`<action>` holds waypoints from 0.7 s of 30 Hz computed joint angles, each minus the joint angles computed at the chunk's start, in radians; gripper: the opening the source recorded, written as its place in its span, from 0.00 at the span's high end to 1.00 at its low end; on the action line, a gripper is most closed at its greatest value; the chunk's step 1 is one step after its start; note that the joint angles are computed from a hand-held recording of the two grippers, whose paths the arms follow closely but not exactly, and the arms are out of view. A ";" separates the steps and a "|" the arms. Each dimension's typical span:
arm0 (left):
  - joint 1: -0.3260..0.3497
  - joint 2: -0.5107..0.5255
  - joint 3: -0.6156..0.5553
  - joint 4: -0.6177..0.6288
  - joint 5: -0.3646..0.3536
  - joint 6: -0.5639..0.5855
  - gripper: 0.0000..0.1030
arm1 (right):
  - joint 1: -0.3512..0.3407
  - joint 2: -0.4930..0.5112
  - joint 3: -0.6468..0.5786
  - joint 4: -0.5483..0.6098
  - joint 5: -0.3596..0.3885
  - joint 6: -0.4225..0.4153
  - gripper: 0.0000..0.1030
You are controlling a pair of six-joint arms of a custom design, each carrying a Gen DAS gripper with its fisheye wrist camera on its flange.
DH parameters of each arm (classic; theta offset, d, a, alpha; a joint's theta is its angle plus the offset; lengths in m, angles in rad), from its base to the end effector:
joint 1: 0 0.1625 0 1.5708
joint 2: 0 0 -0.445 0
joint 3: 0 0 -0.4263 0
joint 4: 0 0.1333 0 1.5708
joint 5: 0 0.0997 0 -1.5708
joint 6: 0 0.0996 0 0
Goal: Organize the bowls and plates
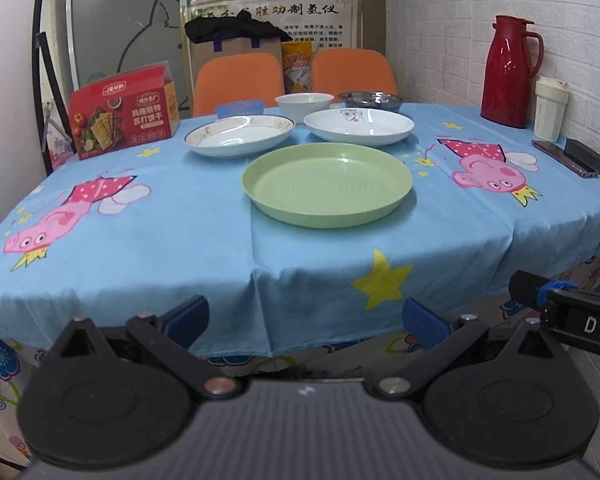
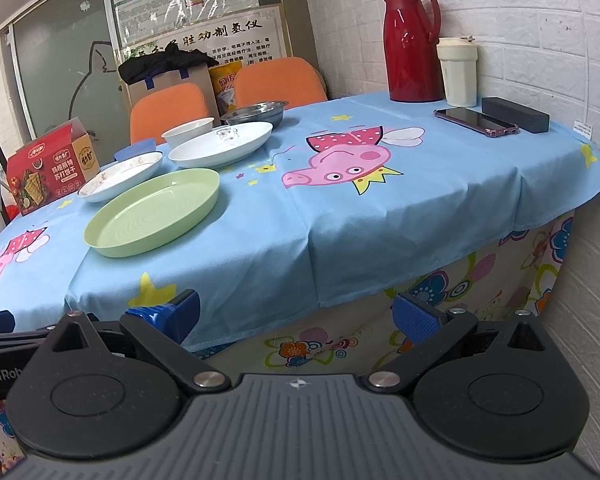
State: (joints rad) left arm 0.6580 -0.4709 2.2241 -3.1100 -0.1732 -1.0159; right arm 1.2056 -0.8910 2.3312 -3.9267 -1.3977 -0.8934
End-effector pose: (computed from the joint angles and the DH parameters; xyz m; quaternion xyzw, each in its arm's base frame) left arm -0.1853 -0.4357 -0.0928 0.0294 0.7638 -0.4790 0.4317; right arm -0.0287 -0.4963 0.1052 0.2702 -0.8527 0.4016 0.1965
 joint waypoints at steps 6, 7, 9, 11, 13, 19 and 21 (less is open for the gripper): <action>0.013 0.003 0.007 -0.176 0.003 0.131 0.00 | 0.004 -0.005 0.004 -0.004 0.002 0.000 0.12; 0.021 -0.001 0.006 -0.209 0.006 0.156 0.00 | 0.004 -0.004 0.005 -0.011 0.010 -0.003 0.12; 0.046 -0.025 0.006 -0.250 -0.010 0.192 0.00 | 0.012 -0.001 -0.002 -0.009 0.001 -0.007 0.12; 0.075 -0.058 0.007 -0.294 -0.045 0.236 0.00 | 0.024 -0.005 -0.017 0.031 -0.014 -0.012 0.12; 0.102 -0.090 0.007 -0.325 -0.068 0.270 0.00 | 0.041 -0.012 -0.041 0.095 -0.026 -0.013 0.12; 0.188 -0.191 -0.028 -0.335 -0.122 0.383 0.00 | 0.128 0.006 -0.153 0.267 -0.051 -0.038 0.12; 0.219 -0.211 -0.051 -0.331 -0.138 0.419 0.00 | 0.157 0.029 -0.199 0.313 -0.058 -0.051 0.12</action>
State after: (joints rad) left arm 0.8768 -0.6815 2.1733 -3.4413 -0.3107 -0.5965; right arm 1.3627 -0.8620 2.1317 -3.6137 -1.4556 -0.9447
